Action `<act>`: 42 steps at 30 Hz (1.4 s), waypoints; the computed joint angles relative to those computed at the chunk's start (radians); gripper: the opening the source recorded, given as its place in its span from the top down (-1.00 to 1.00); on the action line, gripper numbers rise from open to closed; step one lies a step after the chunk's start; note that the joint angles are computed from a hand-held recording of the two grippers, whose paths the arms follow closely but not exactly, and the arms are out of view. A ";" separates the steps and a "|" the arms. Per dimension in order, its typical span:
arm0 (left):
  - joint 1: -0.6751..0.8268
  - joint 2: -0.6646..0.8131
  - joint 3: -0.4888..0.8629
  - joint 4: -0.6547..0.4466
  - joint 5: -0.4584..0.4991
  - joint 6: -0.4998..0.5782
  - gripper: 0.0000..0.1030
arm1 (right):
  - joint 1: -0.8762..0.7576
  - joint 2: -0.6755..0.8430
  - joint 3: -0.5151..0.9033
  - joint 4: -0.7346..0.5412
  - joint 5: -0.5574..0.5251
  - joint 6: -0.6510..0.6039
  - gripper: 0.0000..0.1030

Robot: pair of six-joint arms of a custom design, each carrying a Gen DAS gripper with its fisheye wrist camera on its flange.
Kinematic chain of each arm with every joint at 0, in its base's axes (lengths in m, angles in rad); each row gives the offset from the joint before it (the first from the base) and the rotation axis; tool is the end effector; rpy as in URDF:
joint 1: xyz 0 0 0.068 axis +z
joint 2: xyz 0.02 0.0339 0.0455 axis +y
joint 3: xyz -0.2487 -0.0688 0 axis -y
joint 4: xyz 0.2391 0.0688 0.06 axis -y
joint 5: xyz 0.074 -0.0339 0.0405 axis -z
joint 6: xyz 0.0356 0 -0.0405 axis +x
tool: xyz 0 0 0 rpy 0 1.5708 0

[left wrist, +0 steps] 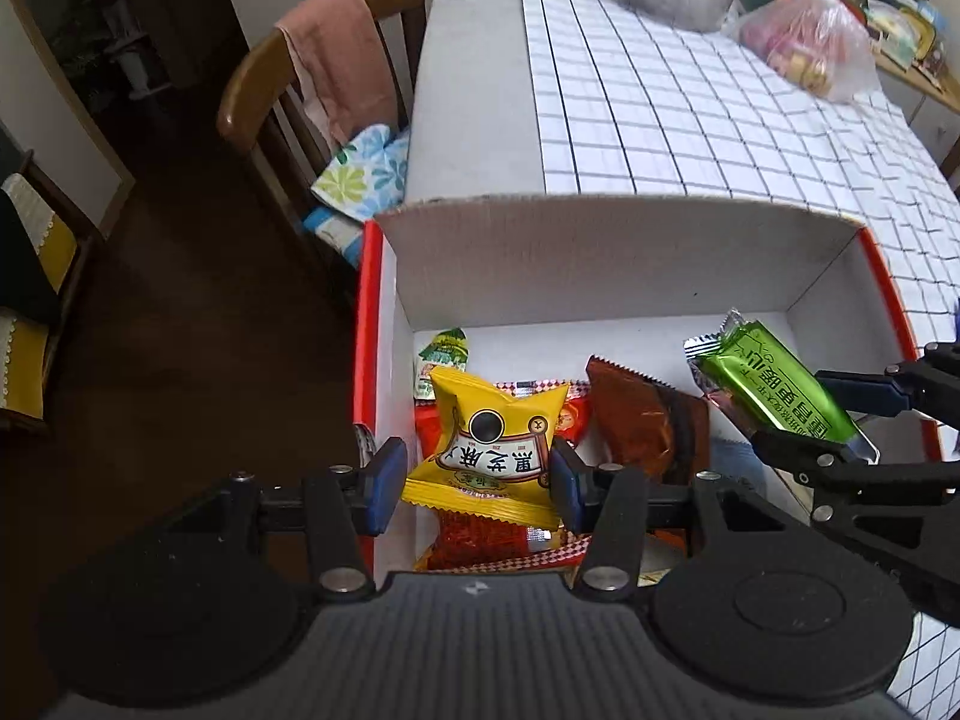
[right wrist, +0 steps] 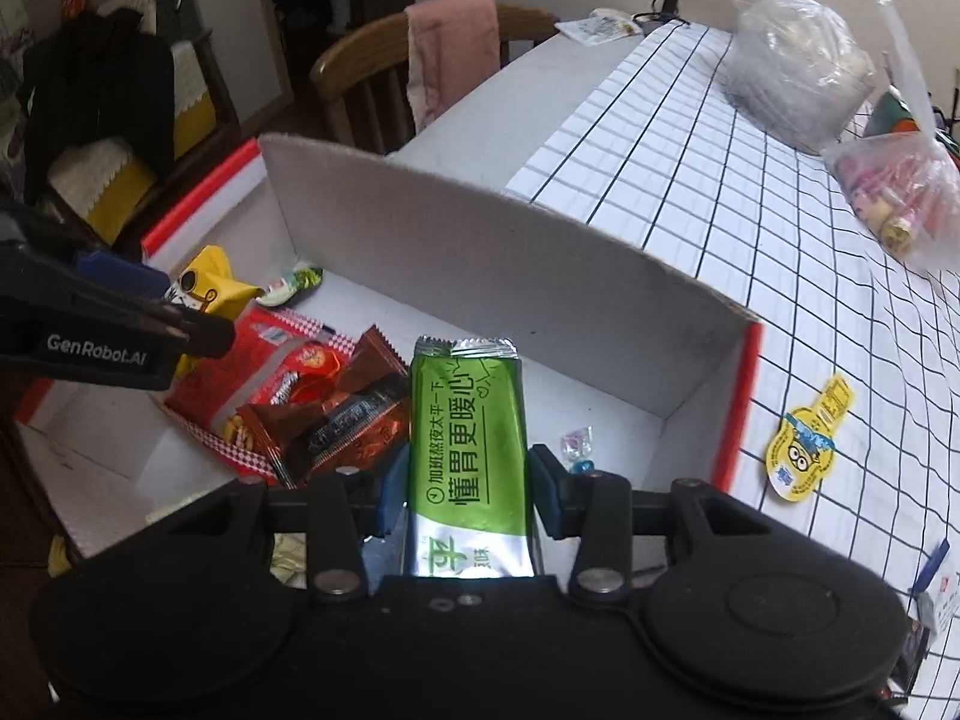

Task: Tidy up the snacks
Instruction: 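Carry the green bar and yellow candy into the white box and open both tools, then withdraw both tools from the box toward the remaining snacks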

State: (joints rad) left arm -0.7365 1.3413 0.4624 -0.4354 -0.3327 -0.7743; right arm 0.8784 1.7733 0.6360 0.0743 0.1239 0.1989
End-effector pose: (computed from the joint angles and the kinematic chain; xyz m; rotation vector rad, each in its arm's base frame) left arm 0.1482 -0.1187 0.1057 -0.1106 2.7261 0.0923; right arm 0.1809 0.2112 0.0698 -0.8384 2.4994 0.2105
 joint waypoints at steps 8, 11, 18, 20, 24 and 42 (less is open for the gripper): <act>0.014 0.108 0.018 0.072 0.038 0.070 0.04 | 0.002 0.075 0.031 0.000 -0.008 0.004 0.20; 0.011 0.139 0.026 0.081 0.043 0.082 0.04 | 0.001 0.086 0.035 0.000 -0.008 0.010 0.20; 0.011 0.155 0.031 0.089 0.048 0.089 0.02 | 0.000 0.068 0.019 0.002 -0.013 0.027 0.16; 0.009 0.147 0.026 0.091 0.046 0.085 0.02 | -0.001 0.051 0.007 0.003 -0.017 0.037 0.14; -0.011 0.118 0.016 0.084 0.037 0.070 -0.05 | -0.001 -0.005 -0.024 0.004 -0.031 0.056 0.10; -0.246 -0.202 0.000 -0.122 -0.106 -0.123 -0.21 | 0.050 -0.453 -0.185 -0.121 0.003 0.134 -0.47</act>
State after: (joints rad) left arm -0.9821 1.1388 0.4625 -0.5572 -0.4384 -0.8971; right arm 0.9280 1.3202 0.4514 -0.0468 0.1271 0.3324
